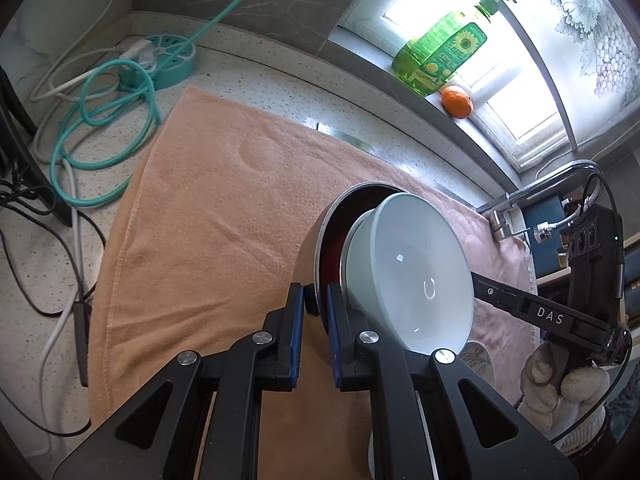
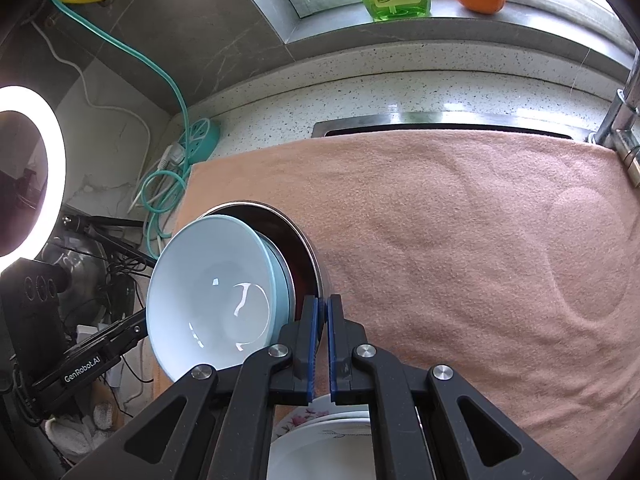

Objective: Organize plates and bowls
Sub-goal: 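Lift the nested bowl stack with the right gripper toward the floral plates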

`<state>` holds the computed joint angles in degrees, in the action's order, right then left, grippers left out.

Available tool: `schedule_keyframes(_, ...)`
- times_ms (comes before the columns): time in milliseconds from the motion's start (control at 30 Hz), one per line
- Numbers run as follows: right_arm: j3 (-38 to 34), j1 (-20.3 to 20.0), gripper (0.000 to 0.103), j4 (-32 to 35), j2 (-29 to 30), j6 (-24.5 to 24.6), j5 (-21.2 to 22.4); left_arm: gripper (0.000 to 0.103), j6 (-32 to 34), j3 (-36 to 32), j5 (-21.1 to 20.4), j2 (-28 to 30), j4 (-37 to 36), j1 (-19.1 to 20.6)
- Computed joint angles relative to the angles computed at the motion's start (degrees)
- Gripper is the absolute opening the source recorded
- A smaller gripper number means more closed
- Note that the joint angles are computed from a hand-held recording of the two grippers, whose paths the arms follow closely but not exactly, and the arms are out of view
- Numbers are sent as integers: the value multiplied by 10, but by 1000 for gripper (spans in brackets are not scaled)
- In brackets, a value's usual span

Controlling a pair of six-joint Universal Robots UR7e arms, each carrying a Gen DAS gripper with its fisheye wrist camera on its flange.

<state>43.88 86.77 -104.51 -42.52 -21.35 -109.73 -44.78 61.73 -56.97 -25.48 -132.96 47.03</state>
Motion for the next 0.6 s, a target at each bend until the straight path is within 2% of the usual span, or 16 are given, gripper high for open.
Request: schedule_keyframes(600, 26, 5, 5, -8, -43, -35, 27, 10, -20, 11, 37, -6, -11, -33)
